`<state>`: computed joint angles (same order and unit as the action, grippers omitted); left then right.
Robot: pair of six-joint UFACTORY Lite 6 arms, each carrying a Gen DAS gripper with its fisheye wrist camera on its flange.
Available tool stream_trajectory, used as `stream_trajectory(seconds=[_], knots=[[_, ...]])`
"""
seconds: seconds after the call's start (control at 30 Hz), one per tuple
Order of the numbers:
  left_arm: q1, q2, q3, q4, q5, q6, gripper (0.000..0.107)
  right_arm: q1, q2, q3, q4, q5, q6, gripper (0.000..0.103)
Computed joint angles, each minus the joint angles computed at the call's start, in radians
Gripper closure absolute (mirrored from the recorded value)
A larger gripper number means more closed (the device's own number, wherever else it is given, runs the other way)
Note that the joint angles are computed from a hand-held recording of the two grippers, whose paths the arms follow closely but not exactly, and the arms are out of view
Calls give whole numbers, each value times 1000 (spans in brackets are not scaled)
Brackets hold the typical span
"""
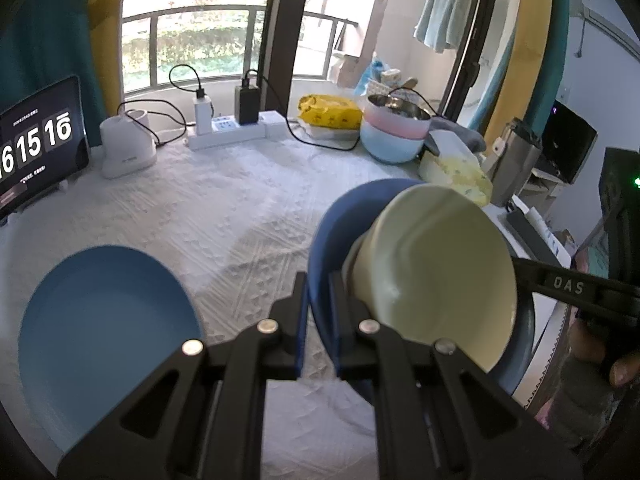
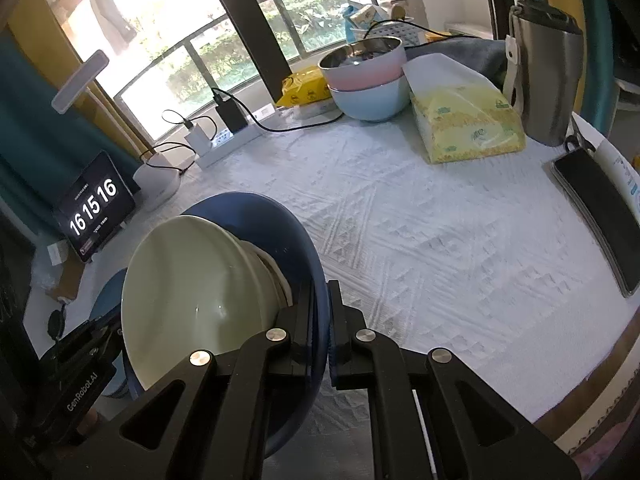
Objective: Organize plates and bowls
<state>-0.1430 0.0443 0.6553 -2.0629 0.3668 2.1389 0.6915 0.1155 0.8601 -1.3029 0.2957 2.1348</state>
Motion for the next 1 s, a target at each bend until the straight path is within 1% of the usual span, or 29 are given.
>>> stream_trajectory(seconds=[0.47, 1.0], knots=[[97, -90, -29, 125, 34, -99, 99, 47, 43, 132, 135, 55, -173, 96], [292, -157, -41, 294, 128, -202, 99, 111, 166, 346, 254, 103, -339, 96]])
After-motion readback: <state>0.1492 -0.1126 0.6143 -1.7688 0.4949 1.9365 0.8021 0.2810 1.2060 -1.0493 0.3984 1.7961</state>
